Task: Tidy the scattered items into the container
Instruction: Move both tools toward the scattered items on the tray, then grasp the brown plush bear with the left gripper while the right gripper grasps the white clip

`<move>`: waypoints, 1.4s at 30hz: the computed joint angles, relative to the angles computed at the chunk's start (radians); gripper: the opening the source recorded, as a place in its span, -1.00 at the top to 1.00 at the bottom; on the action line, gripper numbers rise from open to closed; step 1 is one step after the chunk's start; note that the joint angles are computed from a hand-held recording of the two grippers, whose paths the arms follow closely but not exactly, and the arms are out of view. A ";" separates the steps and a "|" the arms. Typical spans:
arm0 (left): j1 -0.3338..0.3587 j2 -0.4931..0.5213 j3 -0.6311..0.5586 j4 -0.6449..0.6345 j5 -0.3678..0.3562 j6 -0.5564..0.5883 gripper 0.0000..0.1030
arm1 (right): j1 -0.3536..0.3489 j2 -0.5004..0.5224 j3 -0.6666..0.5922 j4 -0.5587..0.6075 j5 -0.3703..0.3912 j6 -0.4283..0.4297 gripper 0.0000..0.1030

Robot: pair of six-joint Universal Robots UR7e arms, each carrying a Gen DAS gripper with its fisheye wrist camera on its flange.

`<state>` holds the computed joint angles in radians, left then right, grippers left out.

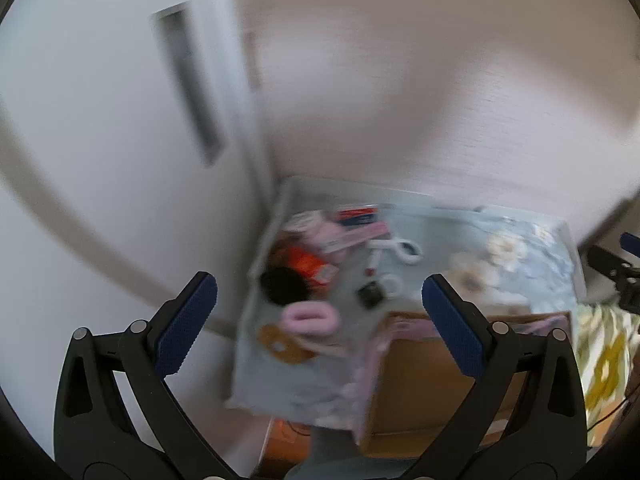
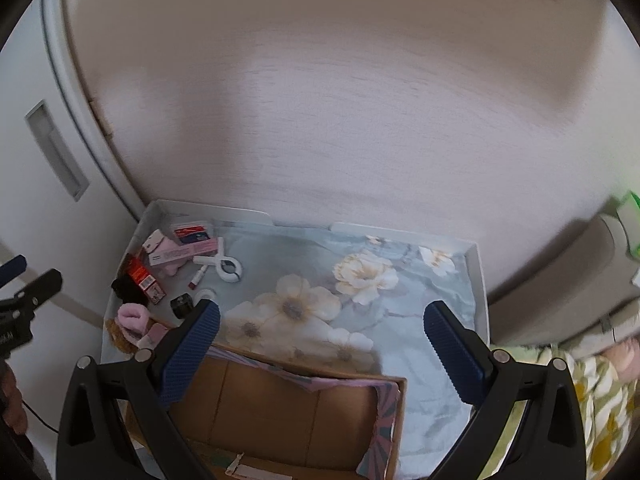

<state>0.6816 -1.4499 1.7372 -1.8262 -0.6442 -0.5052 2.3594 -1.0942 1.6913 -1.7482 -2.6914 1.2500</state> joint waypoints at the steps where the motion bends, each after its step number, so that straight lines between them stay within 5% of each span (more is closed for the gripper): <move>1: 0.007 -0.014 0.002 0.015 0.004 -0.021 -0.99 | -0.005 0.002 0.009 -0.071 0.009 -0.072 -0.99; 6: 0.052 -0.077 0.016 0.104 -0.024 -0.139 -0.99 | -0.036 0.028 0.018 -0.321 0.063 -0.369 -0.99; 11: 0.080 -0.100 0.051 0.193 -0.020 -0.419 -0.98 | -0.084 0.063 -0.010 -0.439 0.164 -0.565 -0.99; 24: 0.274 -0.039 0.137 -0.010 -0.229 -0.451 -0.96 | -0.226 0.179 -0.143 -0.437 0.380 -0.839 -0.99; 30: 0.332 0.016 0.132 -0.047 -0.260 -0.471 -0.95 | -0.301 0.253 -0.198 -0.414 0.408 -0.983 -0.94; 36: 0.363 0.044 0.138 -0.067 -0.277 -0.504 -0.90 | -0.370 0.315 -0.253 -0.344 0.429 -1.045 -0.73; 42: 0.377 0.053 0.154 -0.107 -0.283 -0.528 -0.82 | -0.411 0.366 -0.290 -0.296 0.437 -1.086 -0.31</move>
<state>1.0588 -1.3965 1.8909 -1.9331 -0.9275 -1.0331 1.9486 -0.7277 1.4011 -2.0439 -2.2541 0.1645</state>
